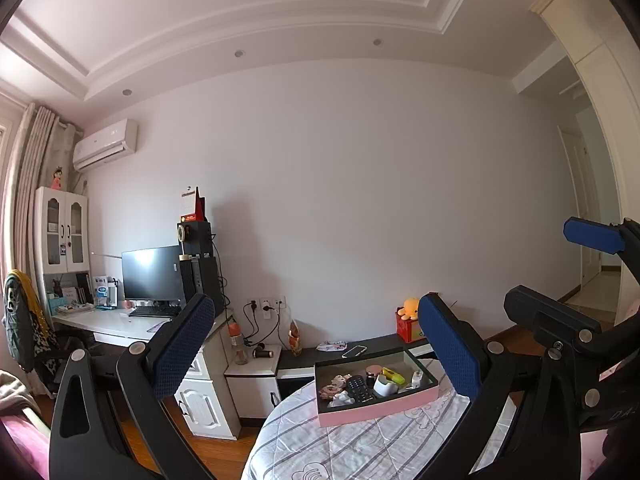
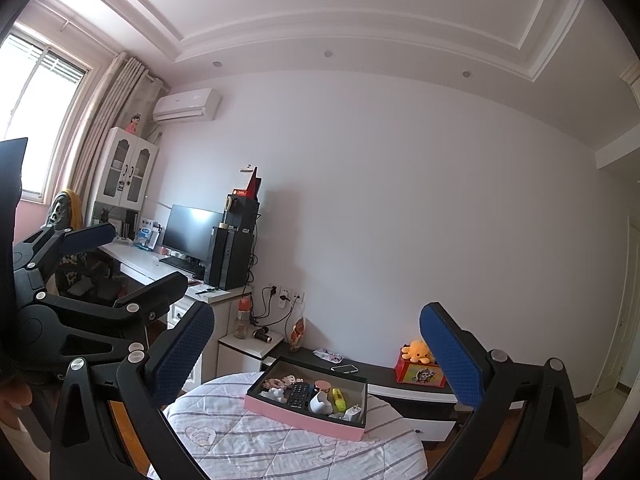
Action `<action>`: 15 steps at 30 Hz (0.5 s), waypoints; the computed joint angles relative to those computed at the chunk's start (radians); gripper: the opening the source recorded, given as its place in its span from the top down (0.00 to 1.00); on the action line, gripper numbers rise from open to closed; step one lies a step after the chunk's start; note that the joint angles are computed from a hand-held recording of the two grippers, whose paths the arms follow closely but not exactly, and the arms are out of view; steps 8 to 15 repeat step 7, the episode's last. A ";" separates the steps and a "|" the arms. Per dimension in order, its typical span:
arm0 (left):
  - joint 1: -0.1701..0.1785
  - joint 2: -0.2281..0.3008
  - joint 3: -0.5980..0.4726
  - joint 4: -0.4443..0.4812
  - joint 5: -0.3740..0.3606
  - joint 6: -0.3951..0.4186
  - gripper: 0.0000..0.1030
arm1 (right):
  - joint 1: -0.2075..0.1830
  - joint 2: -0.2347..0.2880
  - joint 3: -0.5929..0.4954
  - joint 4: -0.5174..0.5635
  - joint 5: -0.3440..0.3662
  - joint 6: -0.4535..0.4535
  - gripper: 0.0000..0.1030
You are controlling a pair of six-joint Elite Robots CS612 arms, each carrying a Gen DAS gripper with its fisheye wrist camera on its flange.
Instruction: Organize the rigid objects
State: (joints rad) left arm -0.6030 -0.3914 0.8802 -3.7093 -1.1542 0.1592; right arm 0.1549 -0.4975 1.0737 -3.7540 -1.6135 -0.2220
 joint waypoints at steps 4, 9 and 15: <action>0.000 0.000 0.002 -0.004 0.000 0.002 0.00 | -0.001 -0.001 0.004 -0.002 0.003 -0.002 0.00; -0.001 0.002 0.000 -0.010 0.004 0.008 0.00 | -0.001 -0.001 0.005 -0.003 0.005 0.000 0.00; -0.001 0.002 0.000 -0.010 0.004 0.008 0.00 | -0.001 -0.001 0.005 -0.003 0.005 0.000 0.00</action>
